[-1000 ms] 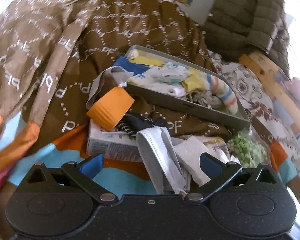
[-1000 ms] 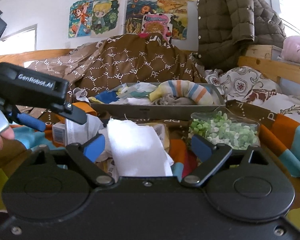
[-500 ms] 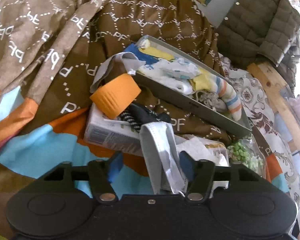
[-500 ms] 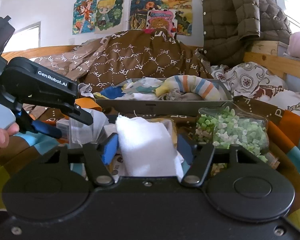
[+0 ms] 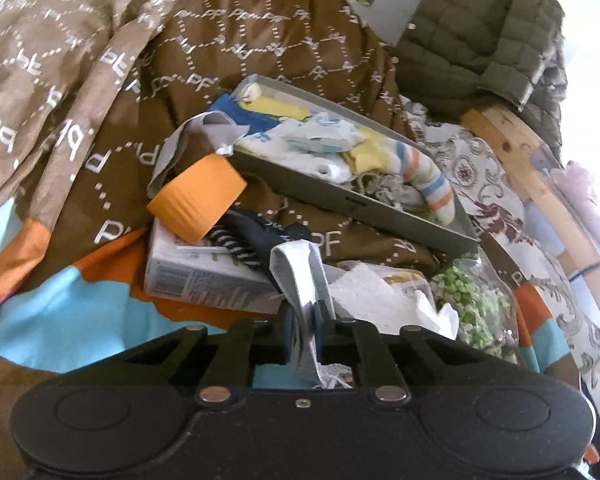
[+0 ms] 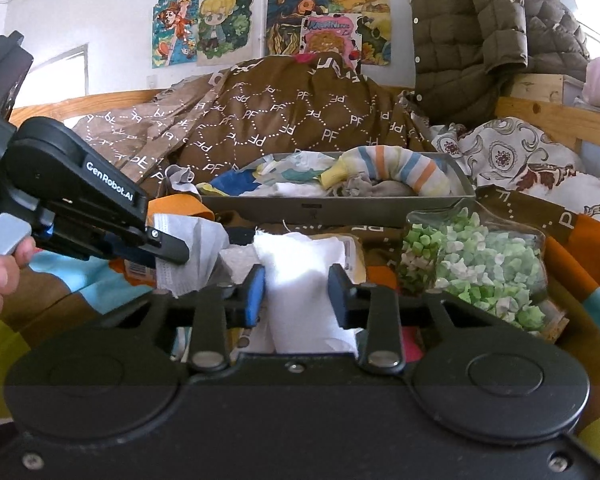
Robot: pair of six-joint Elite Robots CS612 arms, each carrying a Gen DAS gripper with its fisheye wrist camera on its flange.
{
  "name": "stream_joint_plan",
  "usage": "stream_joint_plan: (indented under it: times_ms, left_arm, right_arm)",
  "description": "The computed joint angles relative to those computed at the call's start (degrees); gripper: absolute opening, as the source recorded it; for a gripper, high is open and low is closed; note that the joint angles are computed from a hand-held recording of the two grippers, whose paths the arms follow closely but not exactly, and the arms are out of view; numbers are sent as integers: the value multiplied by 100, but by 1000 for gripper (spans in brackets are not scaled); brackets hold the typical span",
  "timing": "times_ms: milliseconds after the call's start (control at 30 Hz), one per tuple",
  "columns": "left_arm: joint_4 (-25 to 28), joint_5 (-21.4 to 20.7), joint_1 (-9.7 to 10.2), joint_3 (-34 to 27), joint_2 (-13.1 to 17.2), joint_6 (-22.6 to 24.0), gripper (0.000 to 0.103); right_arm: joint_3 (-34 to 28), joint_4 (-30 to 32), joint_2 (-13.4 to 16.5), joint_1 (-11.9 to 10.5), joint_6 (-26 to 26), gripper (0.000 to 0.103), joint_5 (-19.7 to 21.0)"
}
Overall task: Organize soft objects
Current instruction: 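Grasp the white face mask with the left tool while the right tool grasps the white tissue, then lift and carry the face mask and tissue over the frog-picture tray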
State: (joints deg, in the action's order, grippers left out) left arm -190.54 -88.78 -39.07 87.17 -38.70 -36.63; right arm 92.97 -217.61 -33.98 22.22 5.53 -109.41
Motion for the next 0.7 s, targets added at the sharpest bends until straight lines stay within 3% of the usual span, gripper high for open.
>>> stream_joint_plan:
  times_ms: [233,467,700]
  left_arm:
    - [-163,56,-57,54,-35,639,0]
    - [-574,-94,-88,175,-89,1373,0]
    - [-883,-336,-99,350,-152,1650,0]
  right_arm:
    - [37,74,-43,-5,143,5,-18]
    - [69,50,-69,0,299,2,-98]
    - [80,-256,-111,74,234,2,-266]
